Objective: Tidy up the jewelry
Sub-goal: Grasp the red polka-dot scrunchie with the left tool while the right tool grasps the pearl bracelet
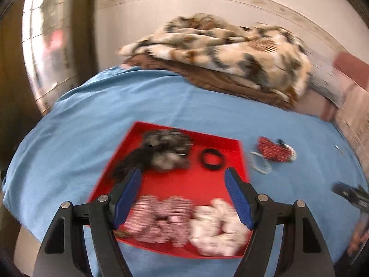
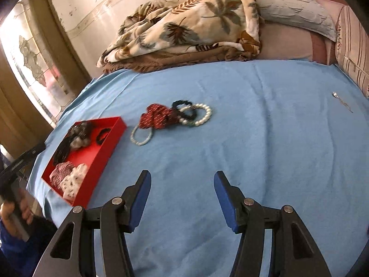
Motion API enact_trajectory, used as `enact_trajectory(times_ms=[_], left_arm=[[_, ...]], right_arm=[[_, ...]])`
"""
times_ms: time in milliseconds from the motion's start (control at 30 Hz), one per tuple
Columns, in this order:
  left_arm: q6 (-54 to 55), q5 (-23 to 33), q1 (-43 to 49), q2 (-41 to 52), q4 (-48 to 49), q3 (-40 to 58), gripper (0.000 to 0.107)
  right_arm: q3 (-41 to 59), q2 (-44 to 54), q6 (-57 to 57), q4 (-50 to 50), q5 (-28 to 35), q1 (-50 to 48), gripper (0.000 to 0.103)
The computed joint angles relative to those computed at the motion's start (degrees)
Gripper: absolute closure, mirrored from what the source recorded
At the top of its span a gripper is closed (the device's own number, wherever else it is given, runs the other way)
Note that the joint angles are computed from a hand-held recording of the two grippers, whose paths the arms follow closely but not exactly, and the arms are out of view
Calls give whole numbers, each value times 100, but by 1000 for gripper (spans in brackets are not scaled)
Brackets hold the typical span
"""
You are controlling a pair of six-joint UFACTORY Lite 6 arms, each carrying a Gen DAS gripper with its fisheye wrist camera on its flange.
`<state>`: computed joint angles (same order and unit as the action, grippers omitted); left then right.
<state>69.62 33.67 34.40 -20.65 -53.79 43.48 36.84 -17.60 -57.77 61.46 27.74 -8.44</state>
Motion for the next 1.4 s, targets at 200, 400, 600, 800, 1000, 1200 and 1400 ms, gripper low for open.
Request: enact_trajectory(times_ms=[200,400,600,800,1000,1200,1400], left_arm=[[-2313,-334,-1915,553,1275,698,33],[-4392,-1091,-3518,1863,2586,1628,33],[-6302,-1223,-4201,3874,4279,3220,33],[-7028,-814,-4469,5532,4962,4809,33],[-7053,-633,-4555,6170,4990,5381,74],[-6852,-597,-4649,5428,4709,4727,101],[-5316,-461,-4532,3288,2936,3065,101]], right_arm=[[994,1609,-1035,961,-86,-114,42],[2560,3360,-1475,1365,-290,58,56],[4046,4831,-979,1010,-383,290,73],[4582,5381,-791,718,-735,492,80],[4676,5501,-1020,977,-601,420,91],[4186,4948,-1349,1455,-375,184,92],[2794,3117,-1727,1834,216,-475,92]])
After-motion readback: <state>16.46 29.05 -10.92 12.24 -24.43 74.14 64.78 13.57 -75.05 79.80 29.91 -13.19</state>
